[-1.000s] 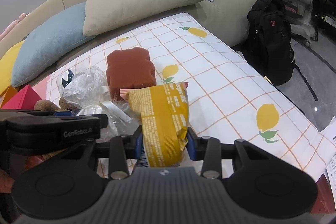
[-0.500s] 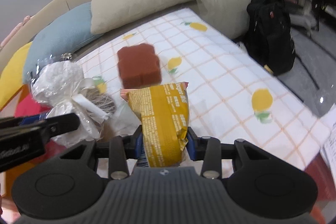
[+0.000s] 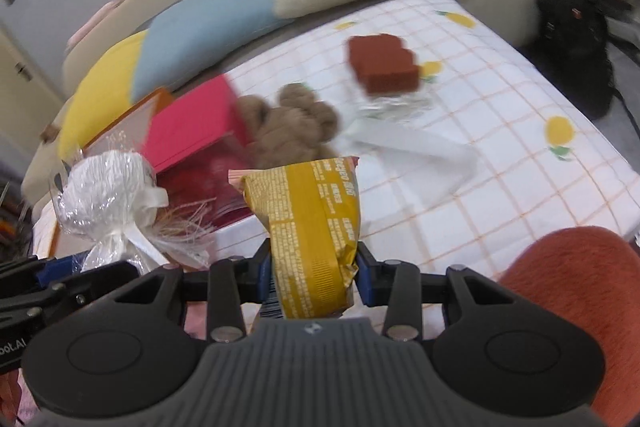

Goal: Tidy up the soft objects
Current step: 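Carry the bundle with the left gripper while the right gripper carries the snack pack over the box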

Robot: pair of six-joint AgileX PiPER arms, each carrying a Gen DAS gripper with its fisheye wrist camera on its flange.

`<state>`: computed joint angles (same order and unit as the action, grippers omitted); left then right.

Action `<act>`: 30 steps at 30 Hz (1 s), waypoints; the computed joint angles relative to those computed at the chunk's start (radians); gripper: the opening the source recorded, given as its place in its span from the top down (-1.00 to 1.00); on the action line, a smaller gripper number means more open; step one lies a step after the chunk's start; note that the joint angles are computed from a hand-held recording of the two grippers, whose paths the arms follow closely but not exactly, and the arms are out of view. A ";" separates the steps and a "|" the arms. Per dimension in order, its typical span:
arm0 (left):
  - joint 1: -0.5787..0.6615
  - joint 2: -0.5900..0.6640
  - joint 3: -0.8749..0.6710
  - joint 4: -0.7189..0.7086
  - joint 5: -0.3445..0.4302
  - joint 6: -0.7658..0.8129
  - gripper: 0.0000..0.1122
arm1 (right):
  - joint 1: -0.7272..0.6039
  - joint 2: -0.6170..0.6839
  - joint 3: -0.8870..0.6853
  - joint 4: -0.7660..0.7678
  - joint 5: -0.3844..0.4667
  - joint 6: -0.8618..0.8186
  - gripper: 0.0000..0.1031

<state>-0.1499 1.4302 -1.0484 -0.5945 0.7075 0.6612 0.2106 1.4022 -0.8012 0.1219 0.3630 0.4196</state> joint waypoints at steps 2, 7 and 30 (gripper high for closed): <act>0.044 -0.022 0.009 -0.004 0.013 0.005 0.27 | 0.036 -0.010 -0.016 -0.007 0.008 0.014 0.23; 0.148 -0.037 0.001 -0.018 0.004 0.039 0.27 | 0.135 0.030 -0.112 0.020 0.027 -0.010 0.23; 0.362 0.381 -0.423 0.201 0.290 -0.012 0.26 | 0.429 0.750 -1.166 -0.316 0.580 -0.213 0.24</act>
<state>0.2119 1.8109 -1.4714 -0.3931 0.9979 0.6493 0.6400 2.1519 -1.9676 -0.1944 0.9428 0.2062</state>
